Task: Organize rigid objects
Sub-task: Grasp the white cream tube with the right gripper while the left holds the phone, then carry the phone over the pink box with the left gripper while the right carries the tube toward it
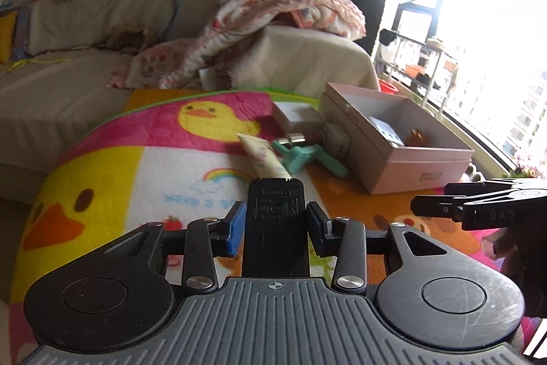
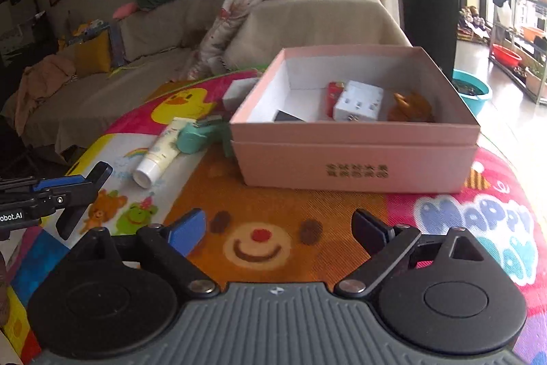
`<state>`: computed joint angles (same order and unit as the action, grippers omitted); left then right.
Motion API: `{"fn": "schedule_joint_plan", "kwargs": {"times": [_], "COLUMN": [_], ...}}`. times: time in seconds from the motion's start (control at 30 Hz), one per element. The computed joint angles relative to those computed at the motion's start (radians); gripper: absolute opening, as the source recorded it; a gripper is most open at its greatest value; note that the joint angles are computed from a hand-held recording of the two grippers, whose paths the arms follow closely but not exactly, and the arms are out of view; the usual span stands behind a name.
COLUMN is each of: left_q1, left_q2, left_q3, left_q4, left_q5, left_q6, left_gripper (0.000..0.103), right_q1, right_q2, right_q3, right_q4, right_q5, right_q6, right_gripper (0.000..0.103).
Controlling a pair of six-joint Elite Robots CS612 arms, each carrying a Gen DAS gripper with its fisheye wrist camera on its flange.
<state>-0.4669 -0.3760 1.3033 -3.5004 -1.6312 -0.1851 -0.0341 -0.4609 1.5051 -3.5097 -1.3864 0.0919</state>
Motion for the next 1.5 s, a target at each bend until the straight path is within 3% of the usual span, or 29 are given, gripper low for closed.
{"fn": "schedule_joint_plan", "kwargs": {"times": [0.2,0.37,0.47,0.53,0.67,0.8,0.93,1.07,1.17,1.33,1.5], "left_q1": [0.036,0.049,0.053,0.054,0.05,0.04,0.018,-0.016,-0.041,-0.066,-0.082], "left_q2": [0.004,0.008,0.008,0.006,-0.003,-0.018,-0.036,-0.056,-0.066,-0.052,0.026], "left_q3": [0.009,0.019,0.025,0.03,0.048,0.069,0.085,0.09,0.073,-0.037,-0.276], "left_q4": [-0.037,-0.054,-0.055,-0.05,-0.036,0.015,0.097,0.177,0.21,0.179,0.21], "left_q5": [-0.018,-0.045,-0.064,-0.076,-0.103,-0.19,-0.299,-0.373,-0.369,-0.306,-0.234], "left_q6": [-0.1,-0.136,-0.146,-0.141,-0.124,-0.055,0.058,0.204,0.272,0.31,0.187], "left_gripper": [0.043,0.043,0.043,0.043,0.043,0.043,0.043,0.043,0.043,0.043,0.043], "right_q1": [0.072,0.11,0.122,0.128,0.129,0.096,0.049,0.011,-0.009,-0.052,-0.076], "right_q2": [0.046,0.119,0.153,0.145,0.079,-0.013,-0.092,-0.141,-0.154,-0.149,-0.123], "right_q3": [-0.172,-0.378,-0.447,-0.437,-0.308,-0.121,0.073,0.219,0.29,0.341,0.328], "right_q4": [0.13,0.372,0.423,0.428,0.355,0.241,0.044,-0.118,-0.23,-0.356,-0.404], "right_q5": [0.031,-0.002,-0.032,-0.034,-0.012,0.076,0.092,0.033,-0.028,-0.033,-0.023], "right_q6": [-0.127,-0.074,-0.081,-0.148,-0.263,-0.295,-0.268,-0.206,-0.169,-0.107,-0.033], "right_gripper": [0.073,0.057,0.049,0.029,0.023,0.023,0.023,0.022,0.022,0.022,0.022]}}
